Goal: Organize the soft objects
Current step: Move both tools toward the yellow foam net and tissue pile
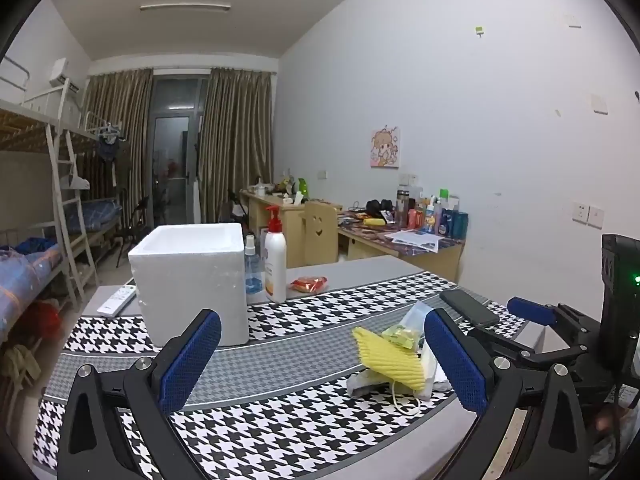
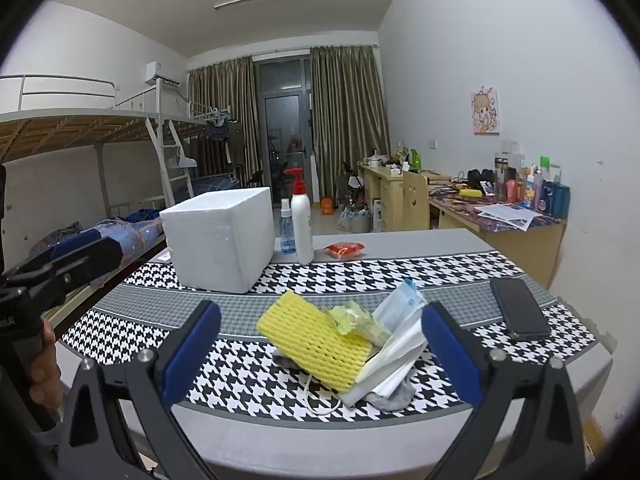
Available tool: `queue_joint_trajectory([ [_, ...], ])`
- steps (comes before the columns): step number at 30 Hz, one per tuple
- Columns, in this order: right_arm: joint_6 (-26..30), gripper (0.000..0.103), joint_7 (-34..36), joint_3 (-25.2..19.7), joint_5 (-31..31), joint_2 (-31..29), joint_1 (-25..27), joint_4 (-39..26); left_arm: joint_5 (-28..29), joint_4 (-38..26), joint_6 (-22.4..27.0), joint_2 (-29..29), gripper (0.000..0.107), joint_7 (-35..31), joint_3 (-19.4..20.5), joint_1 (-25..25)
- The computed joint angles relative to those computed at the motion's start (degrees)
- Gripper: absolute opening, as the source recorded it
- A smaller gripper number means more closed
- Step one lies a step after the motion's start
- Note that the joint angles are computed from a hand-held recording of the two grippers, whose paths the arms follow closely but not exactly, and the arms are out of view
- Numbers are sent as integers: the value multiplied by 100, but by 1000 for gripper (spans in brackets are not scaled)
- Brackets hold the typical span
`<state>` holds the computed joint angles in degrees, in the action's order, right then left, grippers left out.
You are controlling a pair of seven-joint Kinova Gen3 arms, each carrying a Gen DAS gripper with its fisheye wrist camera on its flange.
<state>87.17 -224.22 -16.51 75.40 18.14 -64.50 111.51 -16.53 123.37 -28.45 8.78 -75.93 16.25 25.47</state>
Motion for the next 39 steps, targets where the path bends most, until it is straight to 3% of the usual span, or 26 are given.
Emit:
queue_joint_trajectory([
  [39, -35, 102, 56, -12, -66, -103, 99, 9, 305, -396, 482, 271, 102, -260, 81, 101],
])
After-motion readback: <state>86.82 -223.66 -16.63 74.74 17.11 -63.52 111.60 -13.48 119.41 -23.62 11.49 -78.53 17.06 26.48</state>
